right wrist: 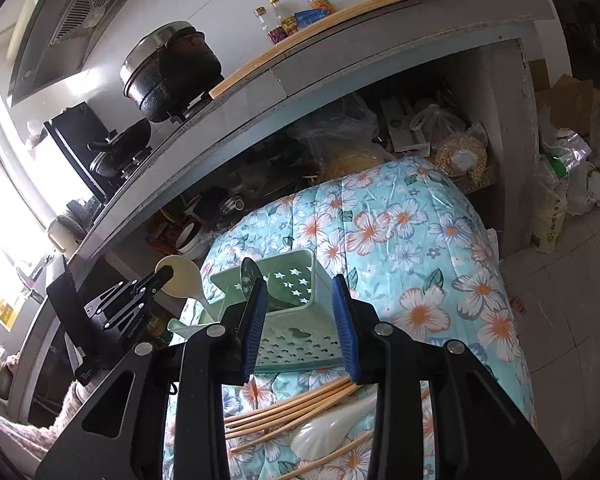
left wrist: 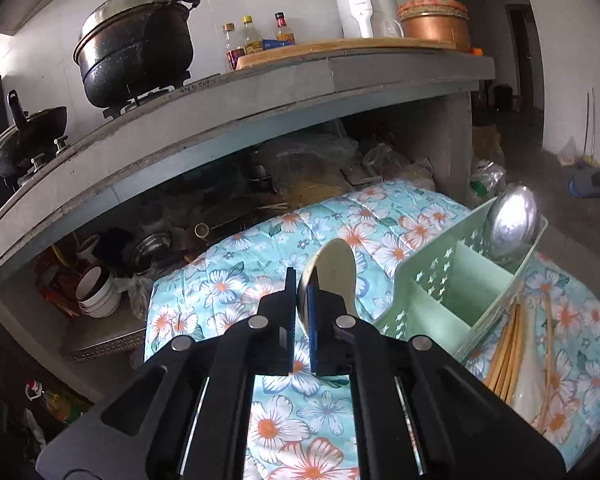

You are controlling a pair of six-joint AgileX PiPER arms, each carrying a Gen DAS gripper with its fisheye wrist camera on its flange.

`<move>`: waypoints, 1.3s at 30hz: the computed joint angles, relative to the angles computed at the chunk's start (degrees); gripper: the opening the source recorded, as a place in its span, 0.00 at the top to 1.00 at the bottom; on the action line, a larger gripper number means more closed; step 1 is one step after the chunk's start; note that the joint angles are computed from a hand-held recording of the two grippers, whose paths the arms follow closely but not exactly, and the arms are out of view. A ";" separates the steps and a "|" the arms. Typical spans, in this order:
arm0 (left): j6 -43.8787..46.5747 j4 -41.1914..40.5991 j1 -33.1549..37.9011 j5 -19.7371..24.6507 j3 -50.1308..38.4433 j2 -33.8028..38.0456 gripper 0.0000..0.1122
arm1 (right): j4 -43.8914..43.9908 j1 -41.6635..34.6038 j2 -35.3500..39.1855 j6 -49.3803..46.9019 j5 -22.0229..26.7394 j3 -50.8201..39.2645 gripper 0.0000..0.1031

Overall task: Organize utensils
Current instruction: 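Lower the metal spoon into the holder with the right tool while the left tool lowers the ladle in, then open both tools and withdraw them from the holder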

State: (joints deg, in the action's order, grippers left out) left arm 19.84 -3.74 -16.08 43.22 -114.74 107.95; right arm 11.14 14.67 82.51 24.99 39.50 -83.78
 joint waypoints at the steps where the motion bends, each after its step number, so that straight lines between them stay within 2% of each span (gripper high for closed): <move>1: -0.12 -0.15 0.10 0.14 0.26 0.02 0.96 | -0.22 0.04 -0.40 0.32 0.03 0.69 0.68; 3: 0.06 -1.69 0.85 0.16 0.81 -0.22 0.96 | -0.47 0.02 -1.29 0.84 -0.05 2.28 0.68; 5: 0.78 -4.19 1.95 -0.02 1.19 -0.61 0.87 | -0.82 0.01 -2.21 1.31 -0.44 3.87 0.67; 7: 0.76 -5.81 2.88 -1.49 2.29 -1.76 0.64 | -1.33 0.21 -3.18 2.31 -1.09 5.55 0.63; 9: 2.17 -9.02 3.87 -4.17 4.90 -3.69 0.59 | -2.11 0.48 -4.00 3.54 -1.57 6.90 0.62; 10: 2.74 -10.51 4.39 -5.22 6.07 -4.68 0.53 | -2.53 0.72 -4.47 4.20 -1.86 7.63 0.61; 13: 6.91 -18.04 6.57 -7.02 9.80 -7.83 0.46 | -4.47 1.82 -5.84 6.81 -2.78 9.75 0.59; 17: 13.64 -27.77 9.08 -6.09 14.37 -11.81 0.41 | -8.88 4.24 -7.17 11.08 -3.25 12.17 0.54; 20: 17.02 -32.58 10.29 -2.80 16.63 -13.75 0.40 | -9.75 5.01 -7.69 11.89 -3.05 13.25 0.52; 24: 20.54 -37.04 10.56 0.98 21.20 -16.62 0.40 | -19.40 8.76 -7.92 19.19 -0.21 12.72 0.48; 28: 24.23 -39.46 9.50 1.83 27.19 -19.47 0.40 | -33.84 15.12 -7.38 28.91 6.18 10.99 0.33; 29: 24.60 -39.67 9.07 1.85 28.46 -19.91 0.40 | -36.40 16.36 -7.19 30.55 7.50 10.70 0.26; 32: 24.42 -39.93 7.93 3.88 30.19 -20.07 0.40 | -42.17 19.51 -7.33 34.02 10.50 10.85 0.18; 36: 24.46 -39.06 5.48 3.71 32.92 -20.69 0.40 | -45.10 21.30 -7.59 35.85 12.89 11.30 0.14; 39: 24.54 -38.21 3.69 2.85 35.05 -21.17 0.40 | -44.55 21.09 -8.15 36.35 12.80 12.30 0.13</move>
